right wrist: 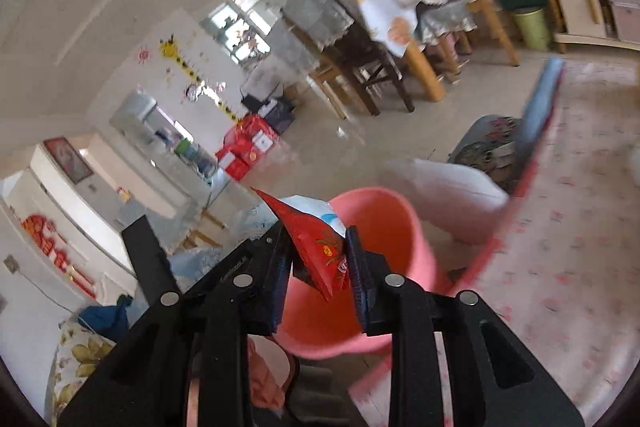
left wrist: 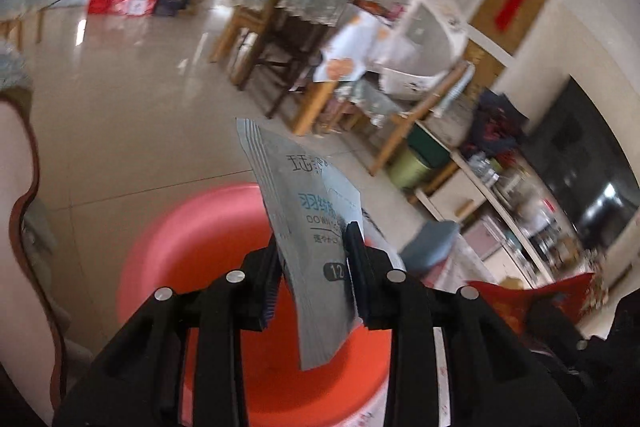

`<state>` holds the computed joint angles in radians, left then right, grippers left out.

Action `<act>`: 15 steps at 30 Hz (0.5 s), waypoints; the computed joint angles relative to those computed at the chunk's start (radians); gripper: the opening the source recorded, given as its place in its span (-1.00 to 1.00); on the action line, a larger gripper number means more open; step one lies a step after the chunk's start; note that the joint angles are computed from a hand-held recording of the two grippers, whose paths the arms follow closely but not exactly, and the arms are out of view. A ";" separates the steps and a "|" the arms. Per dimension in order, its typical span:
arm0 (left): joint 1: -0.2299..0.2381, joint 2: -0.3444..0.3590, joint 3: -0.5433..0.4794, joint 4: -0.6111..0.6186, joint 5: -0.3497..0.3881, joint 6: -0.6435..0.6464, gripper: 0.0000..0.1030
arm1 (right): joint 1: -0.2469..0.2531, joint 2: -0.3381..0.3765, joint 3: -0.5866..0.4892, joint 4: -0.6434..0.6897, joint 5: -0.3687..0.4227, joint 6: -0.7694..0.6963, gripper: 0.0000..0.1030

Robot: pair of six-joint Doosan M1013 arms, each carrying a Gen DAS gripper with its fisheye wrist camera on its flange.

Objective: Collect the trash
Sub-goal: 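Carry both items to the pink bucket and open both tools to drop them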

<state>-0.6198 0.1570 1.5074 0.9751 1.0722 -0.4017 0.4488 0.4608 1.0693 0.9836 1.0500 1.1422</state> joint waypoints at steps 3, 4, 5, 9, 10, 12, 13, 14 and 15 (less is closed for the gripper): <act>0.016 -0.010 0.017 -0.037 0.008 -0.039 -0.17 | 0.034 0.017 -0.027 -0.128 -0.021 0.085 0.21; 0.022 -0.014 0.023 -0.042 0.008 -0.062 0.07 | 0.041 0.010 -0.016 -0.162 -0.046 0.097 0.37; 0.023 -0.014 0.025 -0.039 0.014 -0.073 0.19 | 0.044 -0.003 0.005 -0.186 -0.073 0.098 0.38; 0.002 -0.007 0.027 0.063 0.084 -0.094 0.63 | 0.037 -0.068 0.109 -0.265 -0.181 0.126 0.73; -0.005 -0.005 0.025 0.081 0.087 -0.092 0.69 | 0.030 -0.086 0.141 -0.265 -0.208 0.116 0.74; -0.013 0.006 0.013 0.119 0.072 -0.059 0.73 | 0.019 -0.128 0.205 -0.298 -0.274 0.111 0.74; -0.017 0.012 0.007 0.140 0.056 -0.029 0.74 | 0.018 -0.136 0.222 -0.321 -0.299 0.117 0.76; -0.022 0.020 -0.004 0.155 0.050 -0.001 0.75 | 0.015 -0.154 0.251 -0.343 -0.330 0.115 0.77; -0.028 0.029 -0.015 0.170 0.047 0.024 0.77 | 0.008 -0.170 0.279 -0.343 -0.351 0.095 0.78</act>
<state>-0.6482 0.1859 1.4928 1.1448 1.1192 -0.3777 0.4571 0.2912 1.3479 0.6408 0.6988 1.2376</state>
